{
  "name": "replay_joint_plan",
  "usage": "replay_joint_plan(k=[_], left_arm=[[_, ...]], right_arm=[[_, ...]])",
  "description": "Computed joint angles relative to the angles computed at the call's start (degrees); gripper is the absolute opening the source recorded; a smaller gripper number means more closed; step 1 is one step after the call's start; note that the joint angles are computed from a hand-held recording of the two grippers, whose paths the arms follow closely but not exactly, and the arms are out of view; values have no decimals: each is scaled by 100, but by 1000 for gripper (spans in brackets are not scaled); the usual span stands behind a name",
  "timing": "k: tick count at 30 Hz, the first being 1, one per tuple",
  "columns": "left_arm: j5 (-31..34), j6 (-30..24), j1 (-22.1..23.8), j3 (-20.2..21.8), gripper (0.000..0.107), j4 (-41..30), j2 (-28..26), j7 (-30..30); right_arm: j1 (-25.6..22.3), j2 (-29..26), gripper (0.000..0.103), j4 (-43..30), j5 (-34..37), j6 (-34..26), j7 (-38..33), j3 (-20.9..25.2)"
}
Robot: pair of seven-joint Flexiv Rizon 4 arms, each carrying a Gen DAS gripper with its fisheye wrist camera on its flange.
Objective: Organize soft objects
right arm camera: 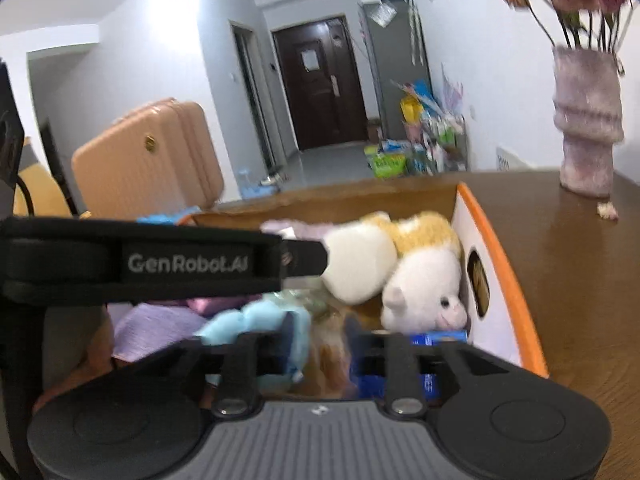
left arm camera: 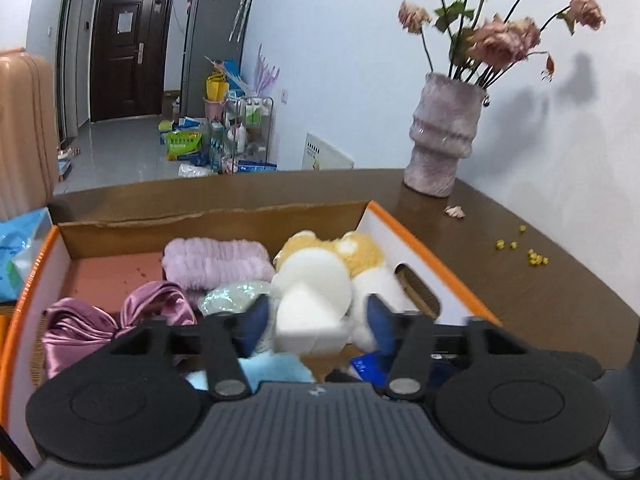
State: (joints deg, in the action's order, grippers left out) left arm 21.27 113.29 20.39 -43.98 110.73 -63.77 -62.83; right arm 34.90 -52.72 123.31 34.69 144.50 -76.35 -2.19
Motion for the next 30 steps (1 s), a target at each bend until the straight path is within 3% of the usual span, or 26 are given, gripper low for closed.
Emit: replay_joint_plan(k=[8,14,21,25,27,30], left_arm=[[6,89,173,-78,70,45,-12,-79],[260,556,387,41,71,583,571,-463],[889,1291,898,264,72,1486,1450,-1103],[1237,2003,1211,599,79,2117,1920,-1463],[1475,2475,1305,880,86,2407,2007,-1581],[1209,3878,729,1884,97,2935,2026,-1312]], right_arm=[[182,-53,56,-101,344,29,-225,-71],[310,303,56,139,665,199,-378,-53],[749,953,62,587,1486,688,-1065,146],[949,1218,65,766,2078,982,-1496,432],[1034,1271,75,812,2347,1175,-1704,594],[1264,1189,90,811,2727,1601,-2252,771]])
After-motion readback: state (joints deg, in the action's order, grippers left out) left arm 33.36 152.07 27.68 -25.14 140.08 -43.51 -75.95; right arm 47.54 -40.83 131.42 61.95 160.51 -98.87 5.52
